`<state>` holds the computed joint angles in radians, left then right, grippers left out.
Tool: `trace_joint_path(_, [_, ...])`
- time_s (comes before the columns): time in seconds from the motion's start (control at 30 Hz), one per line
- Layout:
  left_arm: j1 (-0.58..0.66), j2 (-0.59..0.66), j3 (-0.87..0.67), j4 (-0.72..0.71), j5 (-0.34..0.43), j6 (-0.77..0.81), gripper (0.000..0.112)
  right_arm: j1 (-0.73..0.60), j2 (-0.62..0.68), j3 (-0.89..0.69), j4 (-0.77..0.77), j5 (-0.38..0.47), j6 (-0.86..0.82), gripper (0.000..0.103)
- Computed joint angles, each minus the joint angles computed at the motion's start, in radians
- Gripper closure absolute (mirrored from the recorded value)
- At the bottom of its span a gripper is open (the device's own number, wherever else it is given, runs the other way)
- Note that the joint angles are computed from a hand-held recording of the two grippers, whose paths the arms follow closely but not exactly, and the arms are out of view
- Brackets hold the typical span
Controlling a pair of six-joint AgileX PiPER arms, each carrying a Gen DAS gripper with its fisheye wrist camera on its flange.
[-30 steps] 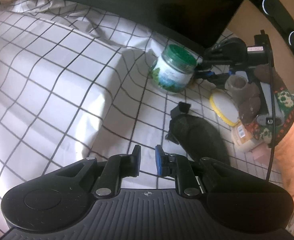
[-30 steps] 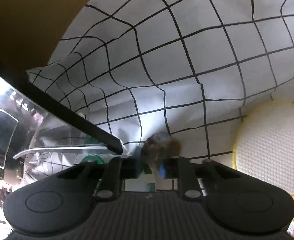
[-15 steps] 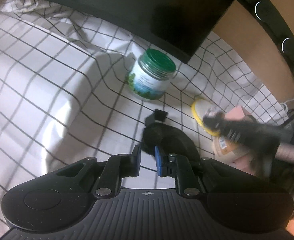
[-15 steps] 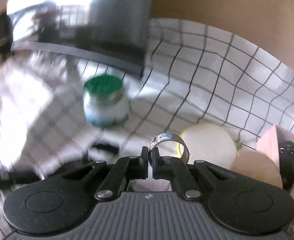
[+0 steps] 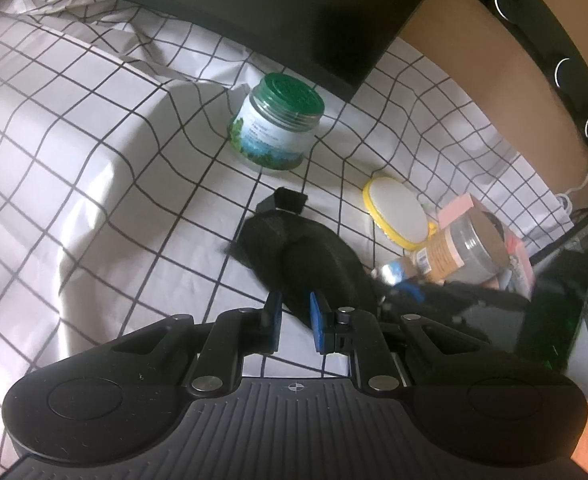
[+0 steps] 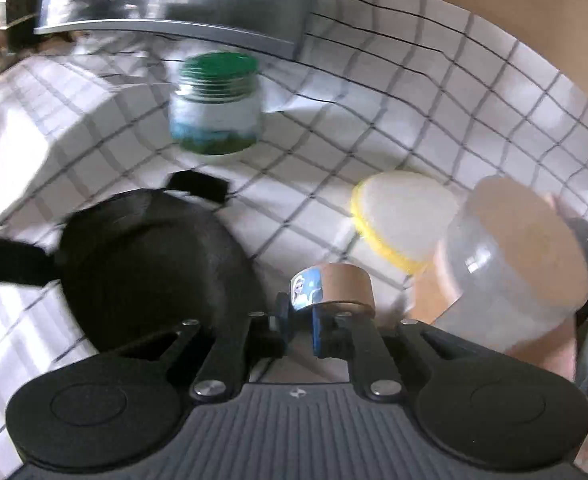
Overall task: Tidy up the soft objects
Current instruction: 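Close the left gripper on the black pouch strap and lift it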
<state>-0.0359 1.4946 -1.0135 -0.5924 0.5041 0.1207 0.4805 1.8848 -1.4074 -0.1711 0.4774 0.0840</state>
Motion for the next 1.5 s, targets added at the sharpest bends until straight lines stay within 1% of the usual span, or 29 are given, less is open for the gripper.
trace_joint_path(0.07, [-0.012, 0.001, -0.004, 0.038, -0.006, -0.047, 0.095, -0.003, -0.028, 0.028, 0.144, -0.001, -0.137, 0.092])
trace_joint_path(0.13, [-0.026, 0.001, -0.008, 0.077, -0.016, -0.097, 0.095, -0.006, -0.044, 0.038, 0.292, 0.017, -0.276, 0.092])
trace_joint_path(0.17, [-0.032, 0.0, -0.01, 0.096, -0.021, -0.121, 0.095, -0.005, -0.052, 0.046, 0.334, 0.021, -0.322, 0.092])
trace_joint_path(0.3, [-0.057, -0.007, -0.015, 0.221, -0.041, -0.248, 0.095, -0.002, -0.081, 0.087, 0.379, 0.001, -0.399, 0.092])
trace_joint_path(0.4, [-0.089, -0.019, -0.015, 0.388, -0.054, -0.422, 0.095, -0.026, -0.107, 0.114, 0.376, -0.012, -0.411, 0.092])
trace_joint_path(0.47, [-0.109, -0.024, -0.014, 0.469, -0.06, -0.506, 0.095, -0.047, -0.116, 0.119, 0.382, -0.005, -0.423, 0.092])
trace_joint_path(0.5, [-0.119, -0.025, -0.015, 0.505, -0.06, -0.54, 0.095, -0.057, -0.124, 0.127, 0.386, -0.003, -0.433, 0.089])
trace_joint_path(0.53, [-0.13, -0.023, -0.018, 0.536, -0.06, -0.567, 0.095, -0.066, -0.135, 0.138, 0.385, -0.003, -0.438, 0.08])
trace_joint_path(0.57, [-0.142, -0.022, -0.019, 0.56, -0.062, -0.585, 0.095, -0.075, -0.148, 0.154, 0.388, -0.006, -0.448, 0.074])
trace_joint_path(0.6, [-0.151, -0.02, -0.02, 0.563, -0.064, -0.587, 0.095, -0.086, -0.163, 0.176, 0.399, -0.015, -0.467, 0.063])
trace_joint_path(0.63, [-0.161, -0.019, -0.021, 0.573, -0.067, -0.598, 0.095, -0.094, -0.182, 0.2, 0.405, -0.029, -0.482, 0.058])
trace_joint_path(0.67, [-0.175, -0.019, -0.02, 0.61, -0.076, -0.637, 0.095, -0.101, -0.2, 0.226, 0.408, -0.045, -0.496, 0.057])
trace_joint_path(0.73, [-0.207, -0.022, -0.012, 0.736, -0.093, -0.758, 0.095, -0.113, -0.225, 0.262, 0.403, -0.063, -0.509, 0.055])
trace_joint_path(0.8, [-0.244, -0.012, -0.016, 0.884, -0.083, -0.897, 0.095, -0.13, -0.241, 0.288, 0.411, -0.07, -0.52, 0.053])
trace_joint_path(0.97, [-0.298, 0.046, -0.049, 0.988, -0.044, -0.977, 0.095, -0.167, -0.24, 0.3, 0.461, -0.044, -0.559, 0.052])
trace_joint_path(1.07, [-0.34, 0.062, -0.062, 1.142, 0.007, -1.12, 0.095, -0.176, -0.245, 0.315, 0.482, -0.047, -0.593, 0.05])
trace_joint_path(1.13, [-0.334, 0.068, -0.075, 1.129, 0.021, -1.11, 0.095, -0.186, -0.241, 0.314, 0.506, -0.038, -0.62, 0.048])
trace_joint_path(1.3, [-0.317, 0.062, -0.088, 1.107, 0.039, -1.085, 0.095, -0.202, -0.225, 0.301, 0.571, -0.012, -0.669, 0.048])
trace_joint_path(1.37, [-0.312, 0.054, -0.084, 1.102, 0.041, -1.08, 0.095, -0.195, -0.227, 0.296, 0.594, -0.015, -0.686, 0.048])
trace_joint_path(1.43, [-0.306, 0.029, -0.062, 1.116, 0.041, -1.093, 0.095, -0.189, -0.233, 0.288, 0.673, -0.022, -0.752, 0.048])
trace_joint_path(1.5, [-0.294, -0.006, -0.032, 1.132, 0.036, -1.117, 0.095, -0.167, -0.233, 0.27, 0.721, -0.04, -0.779, 0.048])
